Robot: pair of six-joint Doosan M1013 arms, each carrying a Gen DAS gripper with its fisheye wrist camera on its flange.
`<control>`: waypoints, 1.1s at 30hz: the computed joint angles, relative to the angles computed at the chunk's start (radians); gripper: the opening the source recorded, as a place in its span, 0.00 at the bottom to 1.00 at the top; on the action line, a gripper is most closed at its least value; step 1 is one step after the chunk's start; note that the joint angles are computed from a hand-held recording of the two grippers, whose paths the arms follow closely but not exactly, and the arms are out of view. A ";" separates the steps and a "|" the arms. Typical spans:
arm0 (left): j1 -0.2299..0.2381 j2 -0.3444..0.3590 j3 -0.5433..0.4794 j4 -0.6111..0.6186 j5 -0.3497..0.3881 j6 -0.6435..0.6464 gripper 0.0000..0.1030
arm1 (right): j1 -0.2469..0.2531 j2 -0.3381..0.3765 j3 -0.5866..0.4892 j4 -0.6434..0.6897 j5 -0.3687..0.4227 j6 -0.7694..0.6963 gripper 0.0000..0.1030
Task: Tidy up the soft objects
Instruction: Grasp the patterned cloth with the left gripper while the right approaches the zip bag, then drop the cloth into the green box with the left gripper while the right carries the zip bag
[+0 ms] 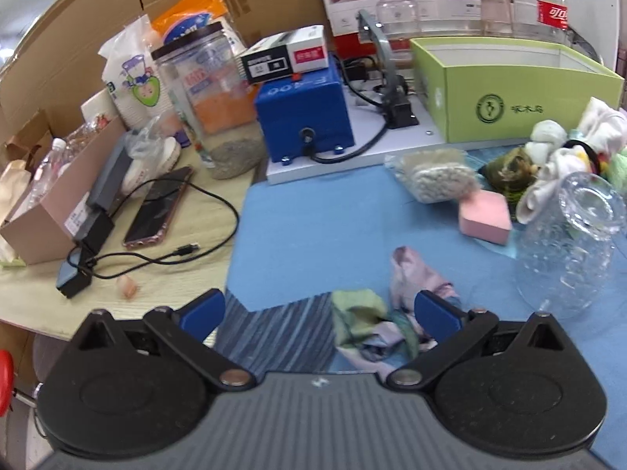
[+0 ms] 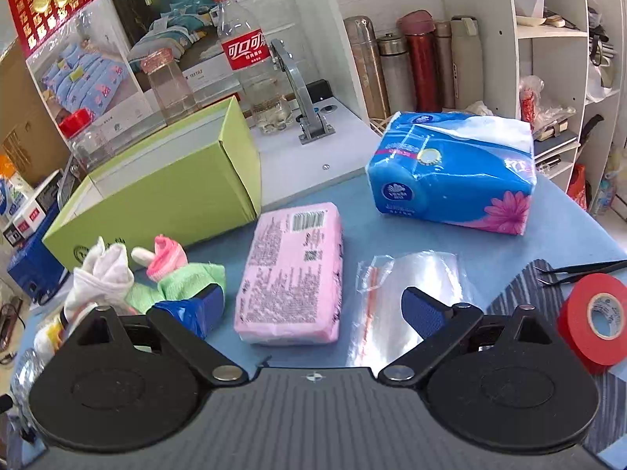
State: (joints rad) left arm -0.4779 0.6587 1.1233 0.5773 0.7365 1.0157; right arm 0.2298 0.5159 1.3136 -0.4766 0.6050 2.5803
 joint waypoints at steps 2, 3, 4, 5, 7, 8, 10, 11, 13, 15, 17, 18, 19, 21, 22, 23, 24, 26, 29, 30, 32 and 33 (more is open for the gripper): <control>0.008 0.004 0.000 -0.106 -0.025 0.097 0.99 | 0.000 -0.009 0.014 -0.012 0.011 0.011 0.83; 0.008 0.010 -0.005 -0.142 -0.021 0.134 0.99 | 0.000 -0.012 0.020 -0.014 0.017 0.015 0.83; 0.010 0.019 -0.013 -0.167 -0.013 0.161 0.99 | 0.000 -0.014 0.024 -0.014 0.024 0.017 0.83; 0.009 0.027 -0.021 -0.173 0.000 0.167 0.99 | -0.001 -0.016 0.028 -0.014 0.031 0.016 0.83; 0.012 0.041 -0.034 -0.185 0.012 0.164 0.99 | -0.002 -0.019 0.034 -0.013 0.051 0.015 0.83; 0.016 0.046 -0.039 -0.190 0.015 0.153 0.99 | -0.003 -0.019 0.035 -0.014 0.060 0.019 0.83; 0.018 0.059 -0.053 -0.162 0.023 0.108 0.99 | -0.005 -0.018 0.037 -0.015 0.072 0.026 0.83; 0.021 0.066 -0.064 -0.160 0.026 0.091 0.99 | -0.006 -0.017 0.035 -0.012 0.078 0.021 0.83; 0.025 0.079 -0.088 -0.164 0.034 0.062 0.99 | -0.007 -0.012 0.029 -0.012 0.085 0.010 0.83; 0.027 0.097 -0.116 -0.158 0.053 0.027 0.99 | -0.008 -0.006 0.021 -0.006 0.085 -0.010 0.83; 0.032 0.106 -0.133 -0.191 0.054 0.023 0.99 | -0.009 0.005 0.004 0.029 0.098 -0.076 0.83; 0.034 0.109 -0.138 -0.211 0.051 0.026 0.99 | -0.007 0.008 -0.002 0.033 0.110 -0.110 0.83; 0.036 0.109 -0.138 -0.225 0.046 0.026 0.99 | -0.002 0.010 -0.004 0.015 0.128 -0.122 0.83; 0.039 0.109 -0.134 -0.244 0.033 0.032 0.99 | 0.005 0.015 -0.009 -0.034 0.175 -0.128 0.83; 0.041 0.109 -0.136 -0.255 0.034 0.039 0.99 | 0.007 0.018 -0.011 -0.060 0.194 -0.123 0.83; 0.042 0.109 -0.136 -0.263 0.036 0.046 0.99 | 0.008 0.022 -0.015 -0.088 0.217 -0.118 0.83; 0.043 0.107 -0.135 -0.266 0.037 0.052 0.99 | 0.008 0.027 -0.021 -0.106 0.236 -0.113 0.83; 0.043 0.102 -0.127 -0.266 0.033 0.062 0.99 | 0.001 0.032 -0.023 -0.123 0.230 -0.105 0.83; 0.047 0.091 -0.107 -0.293 0.014 0.099 0.99 | -0.016 0.044 -0.037 -0.068 0.207 -0.144 0.83; 0.048 0.088 -0.101 -0.303 0.005 0.118 0.99 | -0.019 0.045 -0.037 -0.061 0.195 -0.145 0.83; 0.046 0.085 -0.094 -0.301 -0.006 0.145 0.99 | -0.018 0.045 -0.028 -0.091 0.171 -0.123 0.84; 0.046 0.085 -0.093 -0.303 -0.012 0.162 0.99 | -0.017 0.041 -0.017 -0.110 0.154 -0.105 0.84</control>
